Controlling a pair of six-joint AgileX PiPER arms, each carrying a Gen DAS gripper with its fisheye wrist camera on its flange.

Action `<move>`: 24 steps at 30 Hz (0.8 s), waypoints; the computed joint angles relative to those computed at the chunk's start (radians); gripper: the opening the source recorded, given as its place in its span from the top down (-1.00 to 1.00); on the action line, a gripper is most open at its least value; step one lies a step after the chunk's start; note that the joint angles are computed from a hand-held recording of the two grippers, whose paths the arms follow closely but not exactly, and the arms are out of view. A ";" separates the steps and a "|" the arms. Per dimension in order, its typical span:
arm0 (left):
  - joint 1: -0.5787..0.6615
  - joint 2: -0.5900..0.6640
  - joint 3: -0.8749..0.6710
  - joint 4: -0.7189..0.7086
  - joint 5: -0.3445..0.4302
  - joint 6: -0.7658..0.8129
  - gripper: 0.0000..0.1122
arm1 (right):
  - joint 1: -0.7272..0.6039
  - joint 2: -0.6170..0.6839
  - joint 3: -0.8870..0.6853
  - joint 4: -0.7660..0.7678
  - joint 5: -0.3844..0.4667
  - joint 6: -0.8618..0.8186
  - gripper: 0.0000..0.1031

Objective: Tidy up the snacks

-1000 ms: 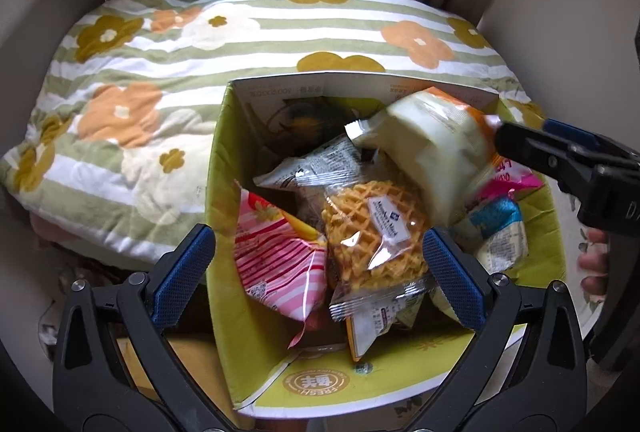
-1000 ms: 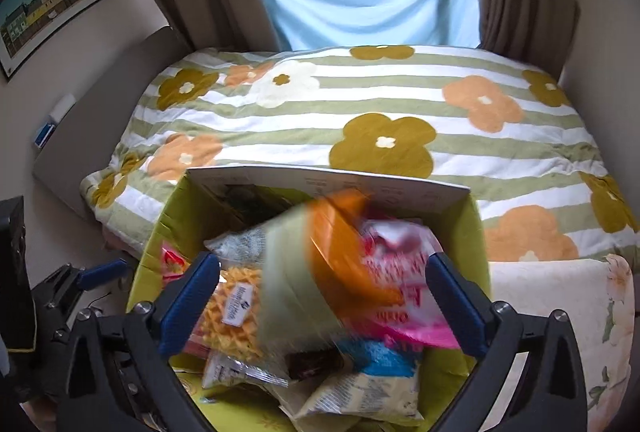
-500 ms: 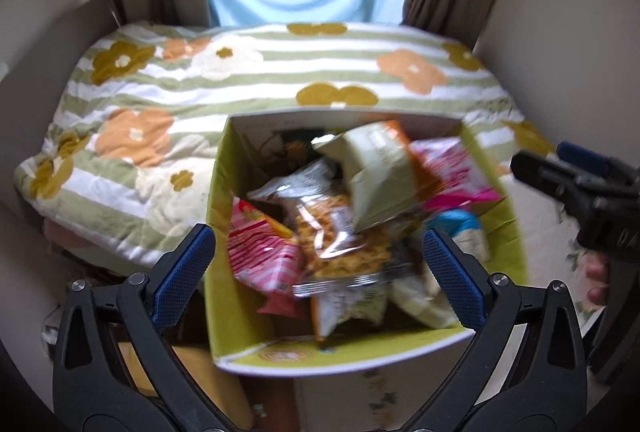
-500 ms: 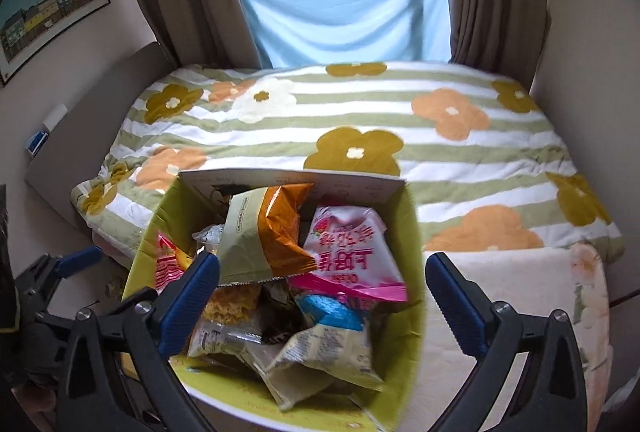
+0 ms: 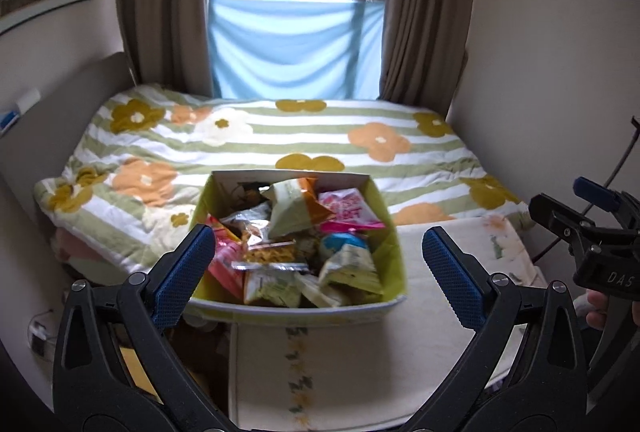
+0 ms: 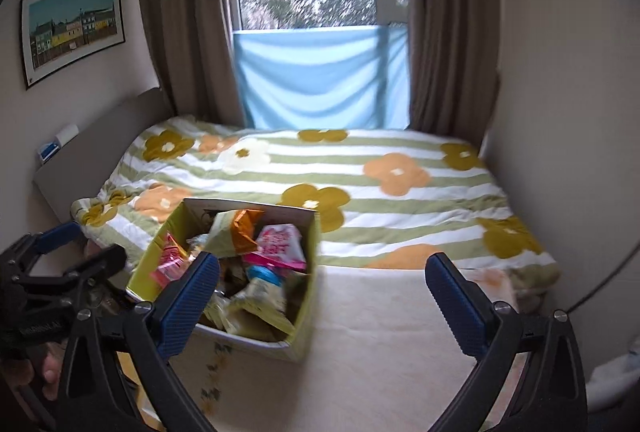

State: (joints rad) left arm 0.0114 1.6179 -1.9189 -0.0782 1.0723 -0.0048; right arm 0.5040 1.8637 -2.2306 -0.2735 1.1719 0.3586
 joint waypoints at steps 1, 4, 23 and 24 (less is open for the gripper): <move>-0.018 -0.042 0.043 0.021 -0.013 -0.028 -0.83 | 0.006 -0.045 0.067 -0.026 -0.022 0.018 -0.99; -0.068 -0.153 0.163 0.076 -0.059 -0.099 -0.83 | 0.021 -0.182 0.249 -0.083 -0.062 0.065 -0.99; -0.383 -0.407 0.396 0.442 -0.035 -0.421 -0.83 | 0.108 -0.516 0.654 -0.256 -0.109 0.242 -0.98; -0.383 -0.410 0.396 0.443 -0.032 -0.422 -0.83 | 0.110 -0.518 0.656 -0.259 -0.110 0.248 -0.98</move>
